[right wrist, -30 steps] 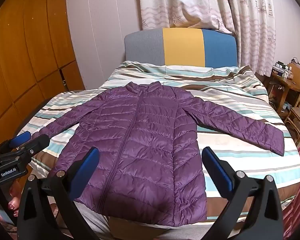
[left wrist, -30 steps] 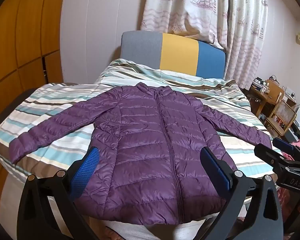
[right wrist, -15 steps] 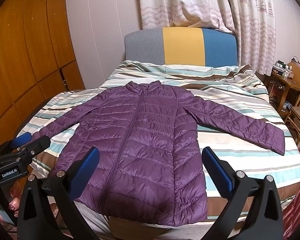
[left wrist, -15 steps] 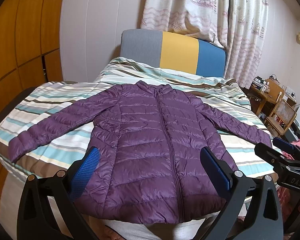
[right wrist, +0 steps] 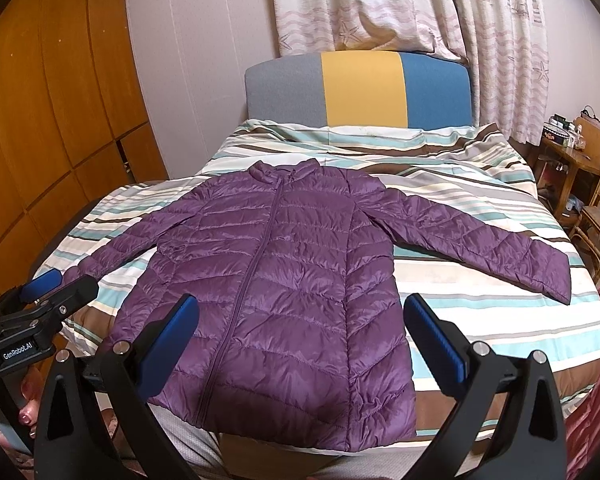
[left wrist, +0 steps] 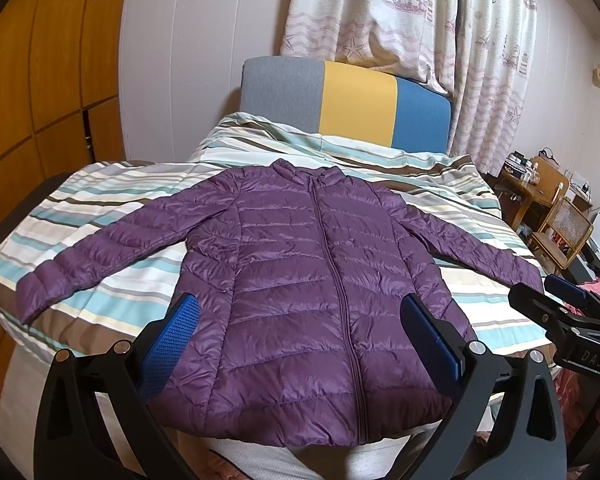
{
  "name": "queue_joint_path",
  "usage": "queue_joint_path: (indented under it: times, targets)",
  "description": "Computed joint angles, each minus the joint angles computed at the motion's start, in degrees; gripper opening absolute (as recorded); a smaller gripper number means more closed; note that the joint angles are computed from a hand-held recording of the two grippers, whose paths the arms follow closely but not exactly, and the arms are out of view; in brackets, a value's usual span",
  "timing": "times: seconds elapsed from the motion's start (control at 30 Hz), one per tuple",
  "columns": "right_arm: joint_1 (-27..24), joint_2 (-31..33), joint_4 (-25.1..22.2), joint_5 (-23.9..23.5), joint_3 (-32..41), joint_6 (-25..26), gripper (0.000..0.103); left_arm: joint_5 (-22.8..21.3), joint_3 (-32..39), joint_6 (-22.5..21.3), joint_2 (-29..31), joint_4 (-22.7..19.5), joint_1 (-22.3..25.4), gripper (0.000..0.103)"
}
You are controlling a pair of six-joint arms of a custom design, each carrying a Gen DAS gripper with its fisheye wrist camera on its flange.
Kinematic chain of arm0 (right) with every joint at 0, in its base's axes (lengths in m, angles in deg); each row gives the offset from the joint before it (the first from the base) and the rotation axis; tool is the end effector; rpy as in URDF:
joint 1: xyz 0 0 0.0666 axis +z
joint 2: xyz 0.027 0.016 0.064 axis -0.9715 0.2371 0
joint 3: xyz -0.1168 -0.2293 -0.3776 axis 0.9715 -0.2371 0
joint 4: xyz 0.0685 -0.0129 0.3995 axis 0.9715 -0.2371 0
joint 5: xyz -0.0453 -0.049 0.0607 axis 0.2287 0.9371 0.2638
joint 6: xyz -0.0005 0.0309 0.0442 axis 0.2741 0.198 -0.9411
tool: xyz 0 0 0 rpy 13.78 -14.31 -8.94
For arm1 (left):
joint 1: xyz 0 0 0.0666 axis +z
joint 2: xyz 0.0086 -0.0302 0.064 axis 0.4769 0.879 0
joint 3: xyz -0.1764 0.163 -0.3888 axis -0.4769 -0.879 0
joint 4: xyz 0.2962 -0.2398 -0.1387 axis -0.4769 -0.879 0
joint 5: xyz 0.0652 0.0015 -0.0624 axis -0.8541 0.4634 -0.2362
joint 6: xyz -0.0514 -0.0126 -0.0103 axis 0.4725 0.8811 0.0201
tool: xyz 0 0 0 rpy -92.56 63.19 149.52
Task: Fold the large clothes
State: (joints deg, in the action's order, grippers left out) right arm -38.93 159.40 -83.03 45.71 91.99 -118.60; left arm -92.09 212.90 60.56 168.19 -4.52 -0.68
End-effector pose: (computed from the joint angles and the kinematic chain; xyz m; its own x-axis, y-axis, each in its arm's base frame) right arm 0.4627 0.3281 0.6485 -0.5727 0.1949 -0.7963 0.1753 0.9780 0.1133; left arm 0.5443 -0.3019 0.6590 -0.5908 0.1113 -0.7991 0.3395 0.9328 -0.1211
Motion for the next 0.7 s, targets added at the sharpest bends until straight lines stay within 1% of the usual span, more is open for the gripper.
queue_joint_path:
  times: [0.13,0.17,0.2,0.23,0.3,0.33,0.5,0.53,0.7]
  targets:
    - [-0.1,-0.1,-0.1,-0.4,0.2,0.0,0.101,-0.5,-2.3,0.2,-1.1,1.3,-0.5,0.100]
    - [-0.1,-0.2,-0.1,-0.4,0.1,0.0,0.101,-0.6,-2.1,0.3,-1.0,0.6,-0.6,0.100]
    - [-0.1,-0.1,-0.2,-0.4,0.2,-0.1,0.101,0.3,1.0,-0.1,0.5,-0.6,0.2,0.100]
    - [-0.1,0.0,-0.3,-0.4,0.3,-0.3,0.101,0.2,1.3,0.0,0.6,-0.9,0.2,0.100]
    - [0.1,0.0,-0.4,-0.3,0.4,-0.4,0.101,0.0,0.3,0.1,0.2,-0.3,0.0,0.100]
    - [0.1,0.1,-0.4,-0.3,0.4,-0.3,0.101,0.3,1.3,-0.1,0.6,-0.9,0.2,0.100]
    - [-0.1,-0.2,0.1,-0.5,-0.1,-0.1,0.101,-0.4,-1.3,0.0,-0.6,0.6,-0.4,0.100]
    - [-0.1,-0.2,0.1,-0.5,-0.1,-0.1,0.101,0.3,1.0,-0.1,0.5,-0.7,0.3,0.100]
    - [-0.1,-0.3,0.1,-0.6,-0.3,-0.3,0.101,0.1,0.3,0.2,0.2,-0.5,0.1,0.100]
